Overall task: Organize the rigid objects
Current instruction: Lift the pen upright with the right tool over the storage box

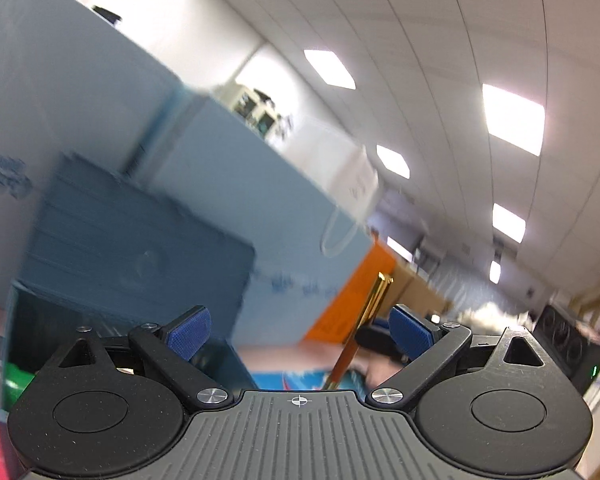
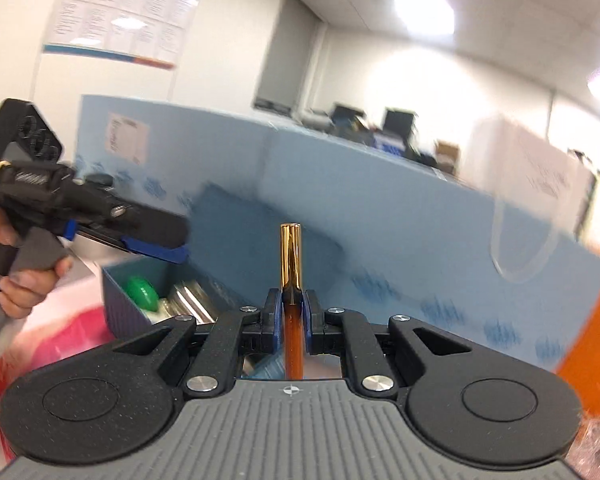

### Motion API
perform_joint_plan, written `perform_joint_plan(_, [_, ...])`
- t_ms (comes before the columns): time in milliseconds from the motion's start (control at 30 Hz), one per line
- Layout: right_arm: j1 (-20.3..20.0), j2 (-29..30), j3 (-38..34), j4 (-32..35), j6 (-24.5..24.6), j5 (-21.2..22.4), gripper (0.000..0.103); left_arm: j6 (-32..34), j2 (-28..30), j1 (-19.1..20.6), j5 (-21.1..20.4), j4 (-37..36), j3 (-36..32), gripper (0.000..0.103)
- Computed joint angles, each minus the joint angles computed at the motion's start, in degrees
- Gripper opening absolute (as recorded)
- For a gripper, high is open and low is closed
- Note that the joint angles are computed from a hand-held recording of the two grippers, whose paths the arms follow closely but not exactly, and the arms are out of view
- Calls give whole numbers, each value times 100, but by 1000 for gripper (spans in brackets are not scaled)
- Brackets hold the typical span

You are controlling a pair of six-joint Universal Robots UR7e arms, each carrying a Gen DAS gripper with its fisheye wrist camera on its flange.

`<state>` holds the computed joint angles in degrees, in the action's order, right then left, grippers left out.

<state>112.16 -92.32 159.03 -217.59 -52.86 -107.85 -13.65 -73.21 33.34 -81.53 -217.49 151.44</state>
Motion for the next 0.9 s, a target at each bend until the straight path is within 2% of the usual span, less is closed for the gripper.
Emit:
perform_joint_plan(133, [368, 691, -347, -234, -72, 51, 10, 137, -277, 208, -148, -290, 47, 101])
perform_joint_plan(233, [500, 1065, -600, -143, -97, -34, 10, 225, -186, 356, -307, -722, 57, 101])
perform_joint_plan(333, [558, 1496, -803, -157, -184, -182, 10, 371, -69, 400, -321, -738, 28, 101])
perform_joint_plan(467, [698, 2028, -992, -187, -338, -506, 10, 324, 87, 347, 187, -728, -7, 100])
perform_joint_plan(600, [734, 2359, -1164, -9, -452, -733, 10, 201, -4, 459, 352, -107, -136, 98])
perform_joint_plan(700, [740, 2527, -1288, 106, -475, -837, 10, 195, -104, 424, 642, 387, -198, 91])
perform_joint_plan(800, [733, 2619, -1364, 286, -411, -909, 10, 213, -149, 511, 665, 753, -274, 82])
perform_joint_plan(900, [713, 2734, -1332, 235, -376, -1034, 10, 238, -115, 621, 616, 1101, -399, 64])
